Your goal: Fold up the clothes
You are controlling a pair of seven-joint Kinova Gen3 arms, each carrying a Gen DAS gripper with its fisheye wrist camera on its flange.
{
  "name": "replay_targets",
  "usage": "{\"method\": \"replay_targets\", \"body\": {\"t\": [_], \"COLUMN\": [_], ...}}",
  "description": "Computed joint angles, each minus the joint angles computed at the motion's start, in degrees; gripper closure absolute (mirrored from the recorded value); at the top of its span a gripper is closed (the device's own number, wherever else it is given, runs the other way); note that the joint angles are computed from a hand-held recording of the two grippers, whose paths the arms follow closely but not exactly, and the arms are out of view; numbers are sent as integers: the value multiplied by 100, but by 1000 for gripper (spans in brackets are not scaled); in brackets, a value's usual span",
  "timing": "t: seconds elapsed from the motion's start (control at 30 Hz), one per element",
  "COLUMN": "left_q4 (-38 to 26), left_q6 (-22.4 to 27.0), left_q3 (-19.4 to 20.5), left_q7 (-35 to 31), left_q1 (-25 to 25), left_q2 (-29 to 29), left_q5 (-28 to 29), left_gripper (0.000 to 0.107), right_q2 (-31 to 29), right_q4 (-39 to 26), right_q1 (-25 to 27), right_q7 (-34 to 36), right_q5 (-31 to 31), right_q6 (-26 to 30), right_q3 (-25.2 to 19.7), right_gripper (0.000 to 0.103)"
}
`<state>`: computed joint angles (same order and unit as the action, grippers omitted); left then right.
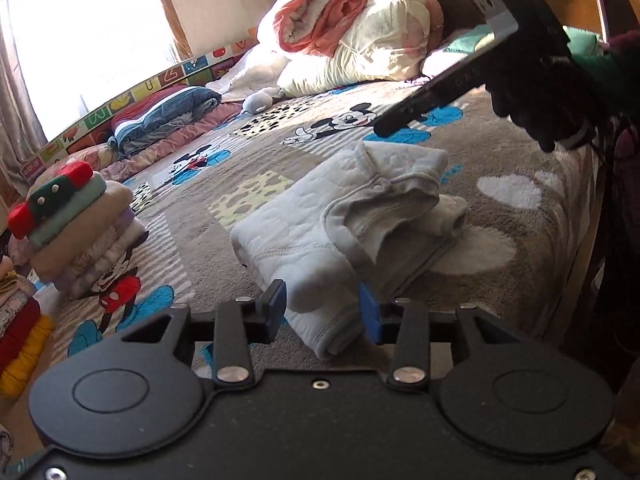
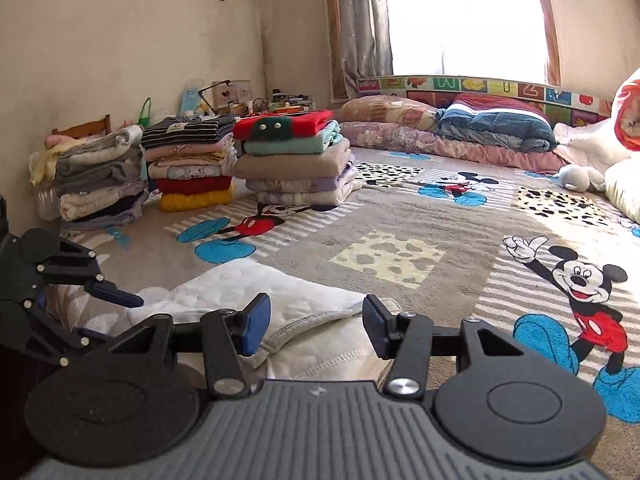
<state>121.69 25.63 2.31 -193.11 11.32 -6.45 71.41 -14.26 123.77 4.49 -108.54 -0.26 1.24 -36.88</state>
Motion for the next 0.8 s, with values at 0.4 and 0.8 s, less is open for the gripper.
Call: {"method": "replay_targets", "body": {"t": [0.4,0.8], "left_q4": [-579,-391], "left_q6": [206,-1289], "left_q3": [-189,581], "left_q7": [1942,1397], "left_q1": [279,576], "left_q2": [905,1124], "left_q5": [2002,1673], "left_gripper": [67,64], "right_q2": [277,-768], "right_q4": [1085,313], "right_q1": [-1574,1339], "right_q7": [-2274,-1075], "right_q5": [-556,-448], "right_q6": [-1314,-66], "right_q3": [1260,-1264], "right_gripper": [68,68]}}
